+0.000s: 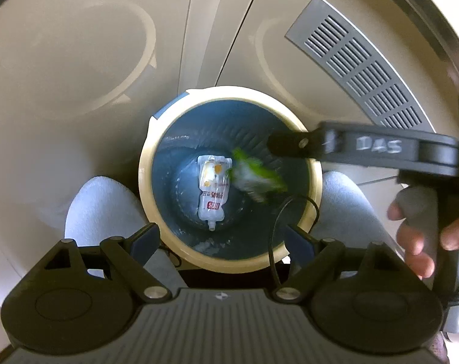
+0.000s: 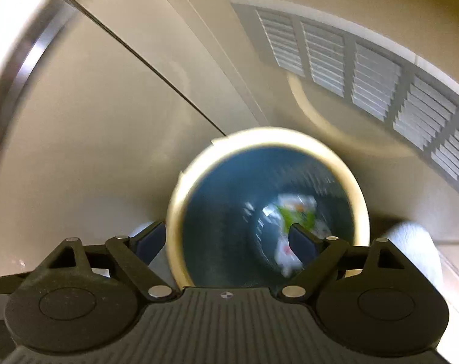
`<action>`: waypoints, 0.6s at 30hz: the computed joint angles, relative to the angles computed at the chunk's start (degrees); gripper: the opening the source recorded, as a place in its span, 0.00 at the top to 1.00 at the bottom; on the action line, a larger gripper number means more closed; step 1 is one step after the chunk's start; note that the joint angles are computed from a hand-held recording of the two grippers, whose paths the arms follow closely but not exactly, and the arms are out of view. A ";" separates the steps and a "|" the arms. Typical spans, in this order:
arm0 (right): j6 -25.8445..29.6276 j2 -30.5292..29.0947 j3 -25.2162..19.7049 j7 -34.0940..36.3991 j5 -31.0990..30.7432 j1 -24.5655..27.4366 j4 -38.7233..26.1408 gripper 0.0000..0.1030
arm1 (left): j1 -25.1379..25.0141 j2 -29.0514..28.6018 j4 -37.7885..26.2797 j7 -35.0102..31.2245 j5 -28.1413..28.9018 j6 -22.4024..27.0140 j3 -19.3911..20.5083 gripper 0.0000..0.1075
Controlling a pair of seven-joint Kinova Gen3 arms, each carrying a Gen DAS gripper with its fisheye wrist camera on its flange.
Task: Collect trash
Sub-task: 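Open both tools over the bin, dropping the pouch and green bag, then raise both open tools out of the cabinet toward the grey mat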
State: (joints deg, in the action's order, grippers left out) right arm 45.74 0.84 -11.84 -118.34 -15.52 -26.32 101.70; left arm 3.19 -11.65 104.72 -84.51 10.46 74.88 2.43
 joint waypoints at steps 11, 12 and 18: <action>-3.23 -19.40 -3.23 3.85 8.06 1.45 2.96 0.04 | 0.54 -7.87 -4.12 2.82 -3.74 -0.18 2.02 0.14; -3.16 -21.25 -4.22 3.67 9.65 2.28 2.90 0.03 | 0.72 -8.59 -4.59 2.87 -3.72 -0.35 2.05 0.14; -3.89 -31.54 -12.05 1.37 20.44 12.23 1.89 0.00 | 1.55 -12.26 -7.56 3.27 -3.68 -0.73 2.97 0.14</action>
State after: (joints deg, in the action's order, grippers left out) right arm 41.85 -30.70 -23.88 -116.97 4.93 -14.09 103.59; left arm 4.74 -23.91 97.16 -81.23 6.78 74.15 5.39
